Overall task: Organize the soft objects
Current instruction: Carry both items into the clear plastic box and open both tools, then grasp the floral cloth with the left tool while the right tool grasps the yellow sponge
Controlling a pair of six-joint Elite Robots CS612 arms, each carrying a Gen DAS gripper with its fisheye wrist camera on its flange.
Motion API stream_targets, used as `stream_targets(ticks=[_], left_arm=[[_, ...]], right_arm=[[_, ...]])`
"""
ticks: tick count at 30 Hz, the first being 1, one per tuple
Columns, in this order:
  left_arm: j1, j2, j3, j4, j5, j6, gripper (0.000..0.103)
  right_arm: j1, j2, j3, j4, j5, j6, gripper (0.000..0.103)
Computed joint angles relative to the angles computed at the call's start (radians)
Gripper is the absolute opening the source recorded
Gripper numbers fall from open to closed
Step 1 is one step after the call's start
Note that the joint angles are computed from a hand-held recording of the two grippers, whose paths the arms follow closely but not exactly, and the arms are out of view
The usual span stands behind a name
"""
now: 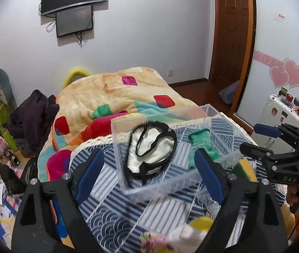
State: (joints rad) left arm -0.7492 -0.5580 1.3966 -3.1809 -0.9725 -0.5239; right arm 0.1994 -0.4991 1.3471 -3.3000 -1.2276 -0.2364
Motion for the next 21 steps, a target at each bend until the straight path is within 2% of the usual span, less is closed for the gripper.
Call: stream_targets(ticks=[4,9,14,21], left_arm=[[-0.014,-0.016,0.049,0.002,0.023,-0.033,0.089],[-0.025,-0.025,0.097,0.021,0.011,-0.058,0.089],[-0.022,-0.031,0.132,0.054,-0.035,-0.142,0.089],[-0.027,-0.033,0.159,0.100,-0.066,-0.172,0.089]], right_arm=[[-0.006,-0.006,0.035,-0.031,-0.014,0.008,0.069],[-0.011,-0.013,0.065,-0.033,-0.030,0.001,0.069],[-0.018,-0.017,0.087,-0.021,-0.038,0.004,0.070],[-0.019,-0.009,0.087,0.005,-0.074,-0.004,0.070]])
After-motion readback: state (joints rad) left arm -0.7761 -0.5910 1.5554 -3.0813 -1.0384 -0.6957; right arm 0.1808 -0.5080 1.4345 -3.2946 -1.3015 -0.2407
